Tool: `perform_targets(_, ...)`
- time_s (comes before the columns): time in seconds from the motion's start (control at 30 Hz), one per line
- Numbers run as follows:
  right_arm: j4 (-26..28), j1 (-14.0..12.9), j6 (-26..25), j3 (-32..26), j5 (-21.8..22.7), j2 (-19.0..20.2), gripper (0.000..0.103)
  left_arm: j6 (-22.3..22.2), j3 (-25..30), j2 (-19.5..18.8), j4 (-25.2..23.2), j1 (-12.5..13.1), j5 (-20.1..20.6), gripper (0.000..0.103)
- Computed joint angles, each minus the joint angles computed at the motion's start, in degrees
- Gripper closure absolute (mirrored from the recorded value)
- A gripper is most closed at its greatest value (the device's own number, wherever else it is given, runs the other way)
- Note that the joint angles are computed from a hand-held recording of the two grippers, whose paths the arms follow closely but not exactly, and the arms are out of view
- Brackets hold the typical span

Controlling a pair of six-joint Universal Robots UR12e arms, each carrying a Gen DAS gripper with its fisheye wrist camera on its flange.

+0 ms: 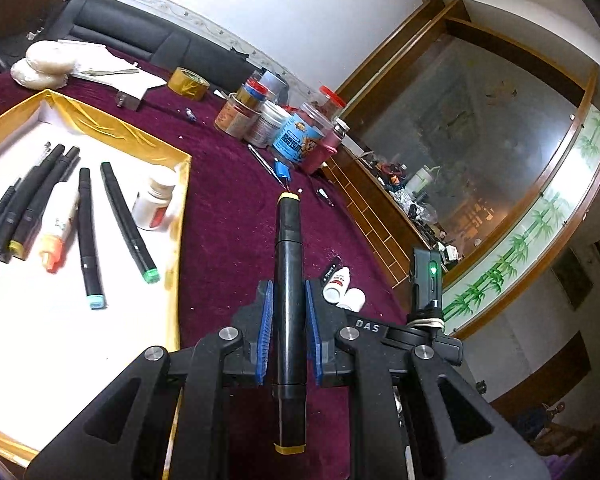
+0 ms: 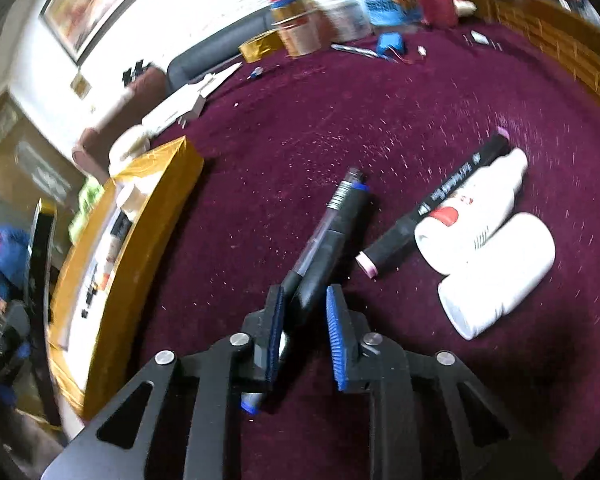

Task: Organize rigid objects
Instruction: 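Carry the yellow-ended marker toward the box with left while right grasps a blue-ended marker, then release the yellow-ended marker into the box with left while right carries its marker there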

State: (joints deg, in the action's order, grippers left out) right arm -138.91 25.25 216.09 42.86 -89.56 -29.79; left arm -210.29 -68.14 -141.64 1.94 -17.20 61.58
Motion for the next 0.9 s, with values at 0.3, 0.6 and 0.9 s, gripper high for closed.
perform_targets(0.3,3.05,0.69,-0.56,-1.31,-5.01,0.39,0.085,-0.95,-0.36,0.12,-0.31,0.23,0.19,0.09)
perform_targets(0.6,-3.56,-0.19,0.98,2.53,-2.22,-1.19,0.09,-2.7,-7.71,4.62,1.99,2.55,8.79,0.09)
perform_targets(0.9,-12.28,-1.19,4.22,4.48,9.36,-2.33,0.09,-5.77,-9.75,6.41,-8.19,5.01,17.75,0.089)
